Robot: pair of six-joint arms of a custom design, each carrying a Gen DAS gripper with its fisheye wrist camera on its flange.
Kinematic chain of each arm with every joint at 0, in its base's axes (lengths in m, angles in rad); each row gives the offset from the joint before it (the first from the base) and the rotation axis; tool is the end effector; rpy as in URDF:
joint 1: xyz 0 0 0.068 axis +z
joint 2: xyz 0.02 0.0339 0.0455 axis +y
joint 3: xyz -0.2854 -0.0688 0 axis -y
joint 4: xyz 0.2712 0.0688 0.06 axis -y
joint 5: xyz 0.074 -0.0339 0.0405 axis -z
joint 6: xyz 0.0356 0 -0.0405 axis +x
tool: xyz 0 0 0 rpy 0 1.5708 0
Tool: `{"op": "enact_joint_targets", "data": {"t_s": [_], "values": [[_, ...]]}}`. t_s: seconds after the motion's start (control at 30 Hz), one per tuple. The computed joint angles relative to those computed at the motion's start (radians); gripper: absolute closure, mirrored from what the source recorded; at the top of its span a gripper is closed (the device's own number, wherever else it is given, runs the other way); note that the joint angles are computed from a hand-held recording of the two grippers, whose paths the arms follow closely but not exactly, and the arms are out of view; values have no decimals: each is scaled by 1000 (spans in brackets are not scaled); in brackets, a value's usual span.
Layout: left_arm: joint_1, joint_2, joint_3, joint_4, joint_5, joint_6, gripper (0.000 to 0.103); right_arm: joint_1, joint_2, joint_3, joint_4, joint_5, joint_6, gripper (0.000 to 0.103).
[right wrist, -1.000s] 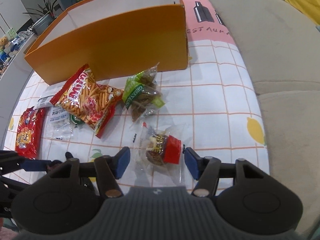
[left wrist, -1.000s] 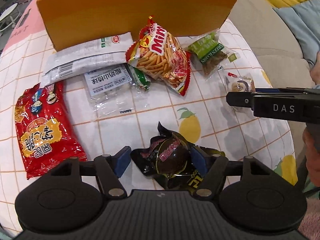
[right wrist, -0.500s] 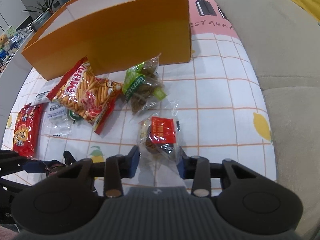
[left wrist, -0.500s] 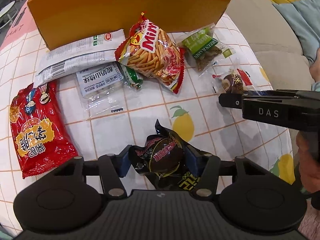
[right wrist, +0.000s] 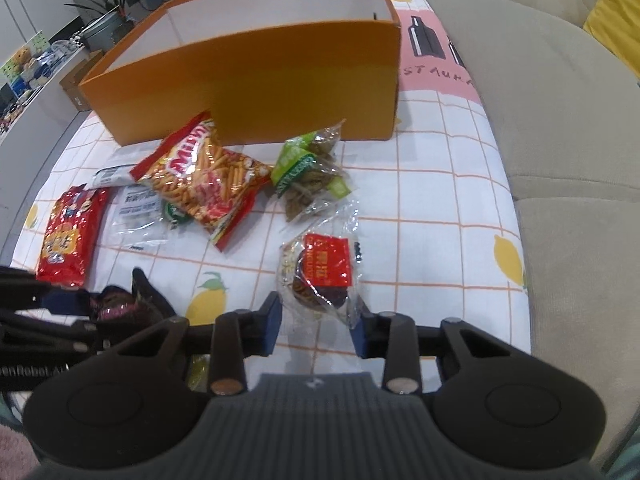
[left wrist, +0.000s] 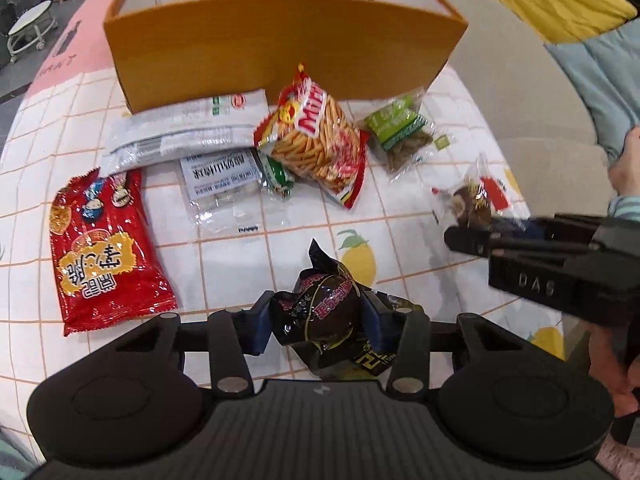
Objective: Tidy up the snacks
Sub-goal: 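Close left tool on egg packet while right tool closes on clear bag, then lift egg packet with left tool while right tool lifts clear bag over box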
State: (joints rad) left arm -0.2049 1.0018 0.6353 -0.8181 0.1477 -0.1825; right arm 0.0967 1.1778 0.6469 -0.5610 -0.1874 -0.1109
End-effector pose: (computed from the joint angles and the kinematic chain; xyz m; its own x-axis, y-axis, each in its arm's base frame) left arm 0.1772 -0.0422 0.2116 -0.9383 0.0116 -0.3457 0.0867 0.9755 -0.2024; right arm 0.2235 0.0283 0.1949 -0.8580 -0.1925 -0.4763 -0.2770 0.9542 0.1133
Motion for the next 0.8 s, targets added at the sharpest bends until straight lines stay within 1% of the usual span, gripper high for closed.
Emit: {"op": "enact_joint_targets", "data": {"t_s": [0.13,0.27,0.47,0.53,0.63,0.7,0.8], "values": [[-5,-43,22,-26,-14,-19,54,11,-47,0,-39,6,-4,70],[14,-80,54,-46,-1,-39,54,14,-86,8,-77,-8,-7,70],[59,-119,141,-82,11,-7,54,23,-152,47,-147,-37,-5,70],[76,-114,178,-88,19,6,54,32,-163,68,-167,-38,-10,70],[77,-92,244,-101,3,44,54,44,-162,114,-204,-37,-25,70],[85,-61,292,-109,0,62,54,50,-136,161,-238,-33,-37,70],[102,-12,349,-110,22,94,54,36,-89,236,-282,-60,-74,70]]}}
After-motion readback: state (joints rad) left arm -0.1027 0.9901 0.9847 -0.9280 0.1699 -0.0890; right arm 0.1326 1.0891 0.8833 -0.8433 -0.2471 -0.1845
